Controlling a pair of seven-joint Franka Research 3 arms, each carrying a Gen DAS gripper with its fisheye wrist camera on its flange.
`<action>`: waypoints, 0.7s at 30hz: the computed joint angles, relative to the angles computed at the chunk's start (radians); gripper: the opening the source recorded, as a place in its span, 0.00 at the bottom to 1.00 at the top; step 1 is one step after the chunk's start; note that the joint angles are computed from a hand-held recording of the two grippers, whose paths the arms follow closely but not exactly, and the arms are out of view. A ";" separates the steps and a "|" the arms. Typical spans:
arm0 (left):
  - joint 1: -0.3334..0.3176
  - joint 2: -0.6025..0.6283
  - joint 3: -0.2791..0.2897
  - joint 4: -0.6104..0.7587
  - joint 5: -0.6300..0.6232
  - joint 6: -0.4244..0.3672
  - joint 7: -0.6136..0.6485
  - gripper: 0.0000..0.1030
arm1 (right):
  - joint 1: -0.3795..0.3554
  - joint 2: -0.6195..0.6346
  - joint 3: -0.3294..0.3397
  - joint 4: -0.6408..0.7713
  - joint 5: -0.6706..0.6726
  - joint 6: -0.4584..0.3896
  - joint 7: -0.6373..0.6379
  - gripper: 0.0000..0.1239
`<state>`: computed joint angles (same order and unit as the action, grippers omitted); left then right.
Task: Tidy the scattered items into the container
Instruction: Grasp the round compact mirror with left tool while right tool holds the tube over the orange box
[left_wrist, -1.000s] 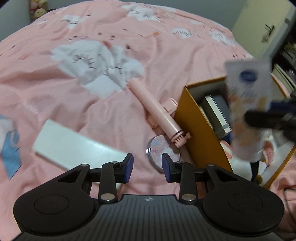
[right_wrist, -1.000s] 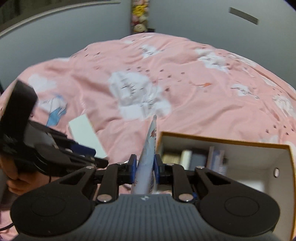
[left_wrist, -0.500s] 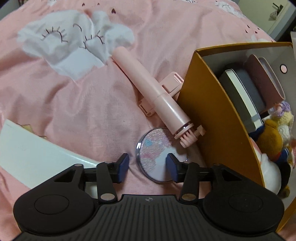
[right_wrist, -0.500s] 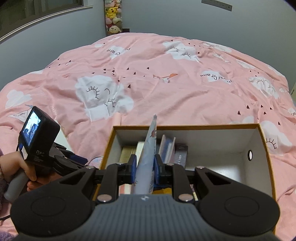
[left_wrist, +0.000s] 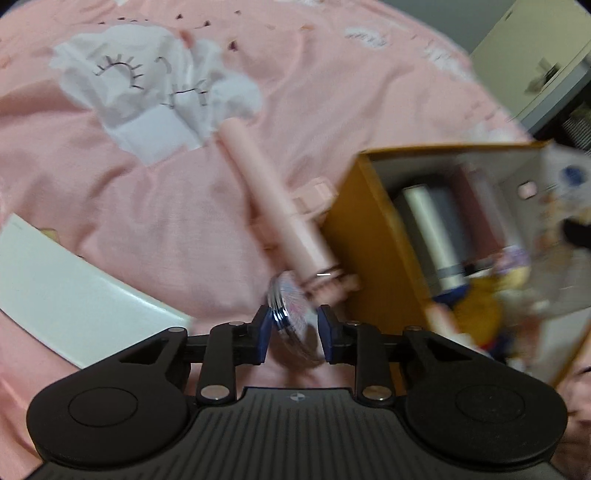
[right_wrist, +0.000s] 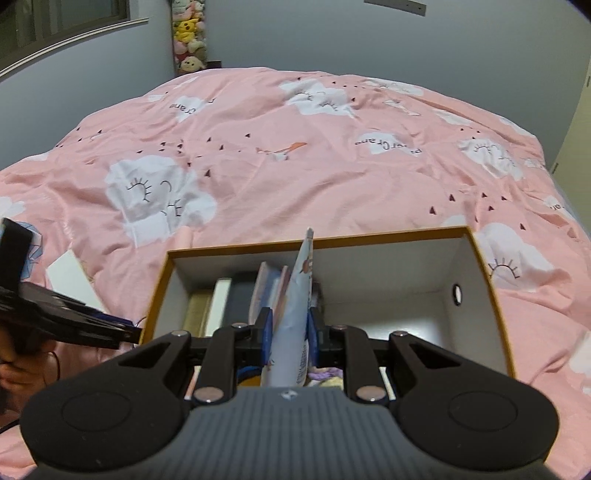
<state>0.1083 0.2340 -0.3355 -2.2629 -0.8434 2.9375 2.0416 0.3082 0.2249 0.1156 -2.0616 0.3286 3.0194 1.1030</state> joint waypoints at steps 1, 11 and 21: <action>-0.011 0.000 0.005 -0.002 0.010 0.007 -0.017 0.29 | -0.001 -0.001 0.000 -0.002 0.002 0.002 0.000 0.17; 0.103 0.077 -0.116 0.012 0.061 0.078 -0.231 0.29 | 0.007 -0.007 -0.036 -0.030 -0.012 0.020 0.060 0.18; 0.216 0.068 -0.222 0.019 -0.338 0.037 -0.023 0.30 | -0.027 -0.010 0.002 -0.041 0.024 0.039 0.038 0.18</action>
